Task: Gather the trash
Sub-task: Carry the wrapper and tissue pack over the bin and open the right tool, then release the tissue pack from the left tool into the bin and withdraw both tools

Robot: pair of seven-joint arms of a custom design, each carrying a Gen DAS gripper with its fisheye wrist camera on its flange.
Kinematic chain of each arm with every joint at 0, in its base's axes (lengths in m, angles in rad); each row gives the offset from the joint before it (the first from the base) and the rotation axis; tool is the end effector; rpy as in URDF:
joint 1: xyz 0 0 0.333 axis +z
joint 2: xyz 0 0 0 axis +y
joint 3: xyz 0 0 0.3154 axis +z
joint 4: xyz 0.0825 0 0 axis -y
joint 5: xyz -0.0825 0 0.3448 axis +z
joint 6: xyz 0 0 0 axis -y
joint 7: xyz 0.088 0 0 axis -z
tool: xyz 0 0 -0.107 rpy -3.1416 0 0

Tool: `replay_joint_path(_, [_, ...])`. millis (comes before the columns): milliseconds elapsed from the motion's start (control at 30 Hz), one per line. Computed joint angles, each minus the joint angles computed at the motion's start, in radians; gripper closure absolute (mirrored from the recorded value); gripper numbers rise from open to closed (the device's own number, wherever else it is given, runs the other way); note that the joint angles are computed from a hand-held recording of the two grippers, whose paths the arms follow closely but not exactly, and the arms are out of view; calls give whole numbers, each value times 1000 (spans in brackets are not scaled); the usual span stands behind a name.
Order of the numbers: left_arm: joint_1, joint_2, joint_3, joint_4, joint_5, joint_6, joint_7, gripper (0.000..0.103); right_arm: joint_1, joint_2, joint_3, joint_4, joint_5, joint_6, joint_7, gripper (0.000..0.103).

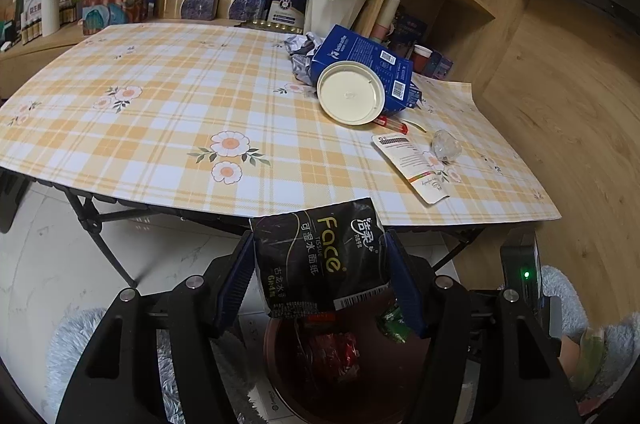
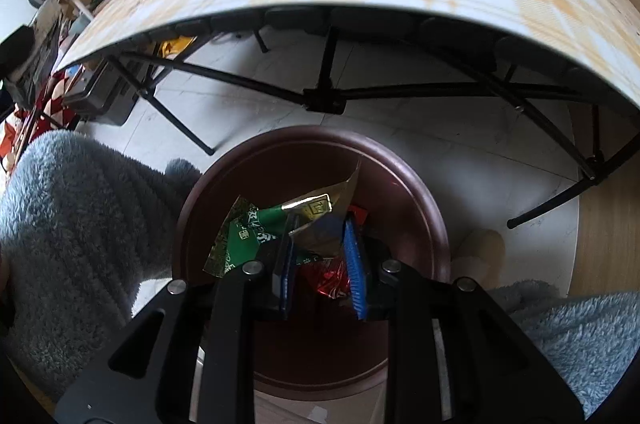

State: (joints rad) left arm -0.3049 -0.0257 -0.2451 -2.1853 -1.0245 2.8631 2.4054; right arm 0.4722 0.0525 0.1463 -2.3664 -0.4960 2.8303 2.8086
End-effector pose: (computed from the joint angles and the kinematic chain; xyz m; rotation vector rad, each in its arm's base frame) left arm 0.4749 -0.2369 0.4807 -1.4135 2.3446 -1.2329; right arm 0.3998 0.3138 0.3731 -1.7307 2.0718 -0.2449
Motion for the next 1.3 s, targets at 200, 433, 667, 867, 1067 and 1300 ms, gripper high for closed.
replay_joint_path(200, [4,3,1,2,6,-9,-10,41,7,7,7,17,47,-39,-49,44])
replay_joint_path(433, [4,4,-1,1,12,-9,-10,41,9,-23,-7,16,-85,-82,100,11])
replay_joint_path(667, [-1,9,-7,-3,69,0,-40,41,-5,-106,25,15,-334,-212,364,6])
replay_joint_path(867, [-10,24,-17,-5,158,8,-85,40,-25,-194,68,-11,-476,-331,543,6])
replay_joint_path(1067, [-17,57,-28,6,281,-10,-153,40,-45,-253,93,-44,-515,-438,673,6])
replay_joint_path(1300, [-18,119,-45,47,414,-74,-209,39,-54,-286,95,-74,-475,-499,744,6])
